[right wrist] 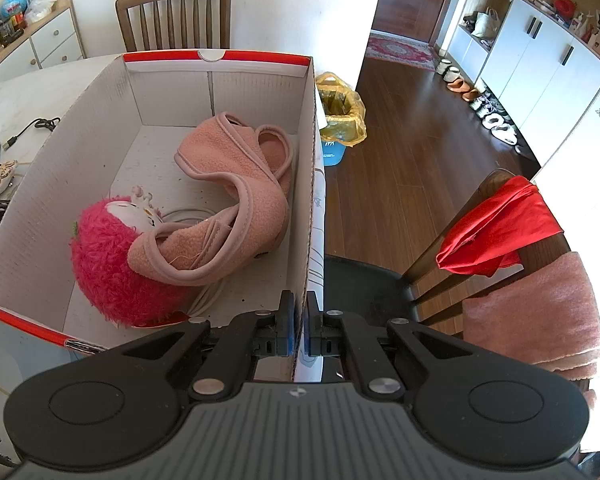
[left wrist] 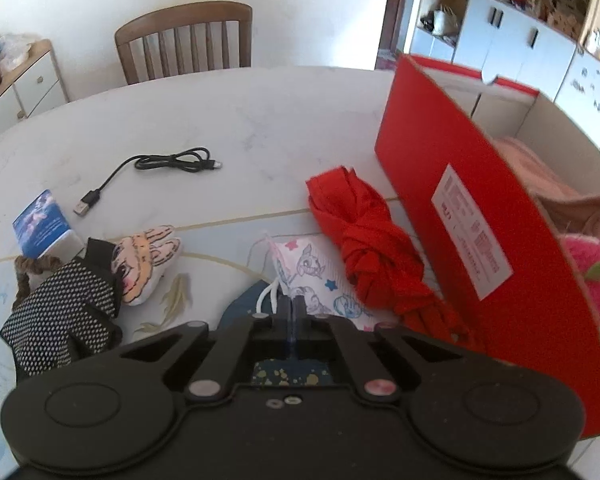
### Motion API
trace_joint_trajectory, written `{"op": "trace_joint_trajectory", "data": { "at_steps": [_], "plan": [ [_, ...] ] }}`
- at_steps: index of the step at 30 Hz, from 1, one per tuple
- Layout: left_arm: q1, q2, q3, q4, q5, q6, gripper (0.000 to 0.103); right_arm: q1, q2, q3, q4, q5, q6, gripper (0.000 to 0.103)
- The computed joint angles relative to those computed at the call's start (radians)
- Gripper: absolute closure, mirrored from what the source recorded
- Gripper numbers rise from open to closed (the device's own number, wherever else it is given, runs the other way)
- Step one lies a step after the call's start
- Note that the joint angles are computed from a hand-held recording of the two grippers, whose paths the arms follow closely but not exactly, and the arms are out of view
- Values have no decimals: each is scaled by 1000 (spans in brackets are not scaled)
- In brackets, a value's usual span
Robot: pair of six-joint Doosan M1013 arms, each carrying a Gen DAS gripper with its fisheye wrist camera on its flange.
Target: Organize objects
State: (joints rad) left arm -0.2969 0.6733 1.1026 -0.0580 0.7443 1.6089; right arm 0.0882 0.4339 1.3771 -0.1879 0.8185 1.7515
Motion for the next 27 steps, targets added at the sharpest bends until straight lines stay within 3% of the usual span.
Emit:
{"op": "trace_joint_trajectory", "data": {
  "at_steps": [8, 18, 27],
  "plan": [
    [19, -61, 59, -83, -49, 39, 103, 1, 2, -3, 4, 6, 0, 99],
    [29, -117, 79, -194, -29, 143, 103, 2, 4, 0, -2, 4, -4, 99],
    [17, -130, 33, -389, -19, 355, 103, 3, 4, 0, -4, 3, -3, 99]
  ]
}}
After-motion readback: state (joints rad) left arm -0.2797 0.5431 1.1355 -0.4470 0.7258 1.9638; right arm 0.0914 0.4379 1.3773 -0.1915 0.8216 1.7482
